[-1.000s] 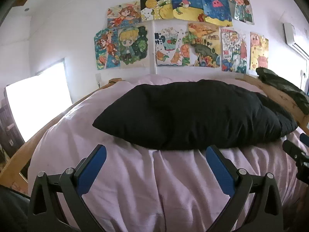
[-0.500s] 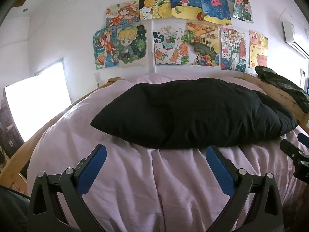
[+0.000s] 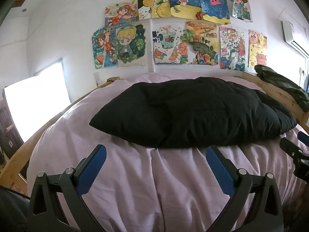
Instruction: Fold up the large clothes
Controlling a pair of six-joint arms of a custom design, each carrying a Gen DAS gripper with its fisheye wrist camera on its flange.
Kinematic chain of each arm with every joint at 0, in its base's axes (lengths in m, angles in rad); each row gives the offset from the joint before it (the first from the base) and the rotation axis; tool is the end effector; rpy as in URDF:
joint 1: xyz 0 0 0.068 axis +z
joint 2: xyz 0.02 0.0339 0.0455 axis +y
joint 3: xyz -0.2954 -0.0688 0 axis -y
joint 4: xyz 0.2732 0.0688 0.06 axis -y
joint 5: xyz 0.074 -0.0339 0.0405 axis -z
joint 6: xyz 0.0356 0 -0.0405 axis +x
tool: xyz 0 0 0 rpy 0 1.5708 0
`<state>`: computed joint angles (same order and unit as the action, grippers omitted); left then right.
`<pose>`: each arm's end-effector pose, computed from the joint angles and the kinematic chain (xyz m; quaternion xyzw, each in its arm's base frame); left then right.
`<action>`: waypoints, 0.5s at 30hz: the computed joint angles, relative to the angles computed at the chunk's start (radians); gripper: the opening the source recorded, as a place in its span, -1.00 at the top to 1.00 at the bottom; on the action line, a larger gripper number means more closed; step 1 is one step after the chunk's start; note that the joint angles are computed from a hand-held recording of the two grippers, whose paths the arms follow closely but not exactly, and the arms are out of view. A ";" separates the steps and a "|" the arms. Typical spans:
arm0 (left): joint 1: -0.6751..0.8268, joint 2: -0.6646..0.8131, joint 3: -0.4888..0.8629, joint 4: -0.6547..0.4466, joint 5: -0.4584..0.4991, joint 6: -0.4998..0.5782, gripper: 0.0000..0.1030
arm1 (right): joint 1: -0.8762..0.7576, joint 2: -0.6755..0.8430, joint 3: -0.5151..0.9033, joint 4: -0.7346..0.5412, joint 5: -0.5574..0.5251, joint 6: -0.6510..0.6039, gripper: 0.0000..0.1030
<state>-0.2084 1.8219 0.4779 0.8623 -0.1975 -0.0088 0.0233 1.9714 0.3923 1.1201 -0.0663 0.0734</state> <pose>0.3046 -0.0573 0.0965 0.0340 0.8520 0.0280 0.5216 0.2910 0.0091 0.0633 0.0038 0.8491 0.0536 0.5254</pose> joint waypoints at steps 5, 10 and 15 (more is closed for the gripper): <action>-0.003 -0.001 -0.001 0.000 -0.004 0.000 -0.97 | -0.003 0.001 -0.001 0.004 -0.003 -0.003 -1.00; -0.015 0.009 -0.007 0.019 -0.014 0.007 -0.97 | 0.004 0.001 0.000 0.001 0.005 0.001 -1.00; -0.022 0.011 -0.009 0.023 -0.020 0.006 -0.97 | 0.005 0.000 0.000 0.001 0.006 0.004 -1.00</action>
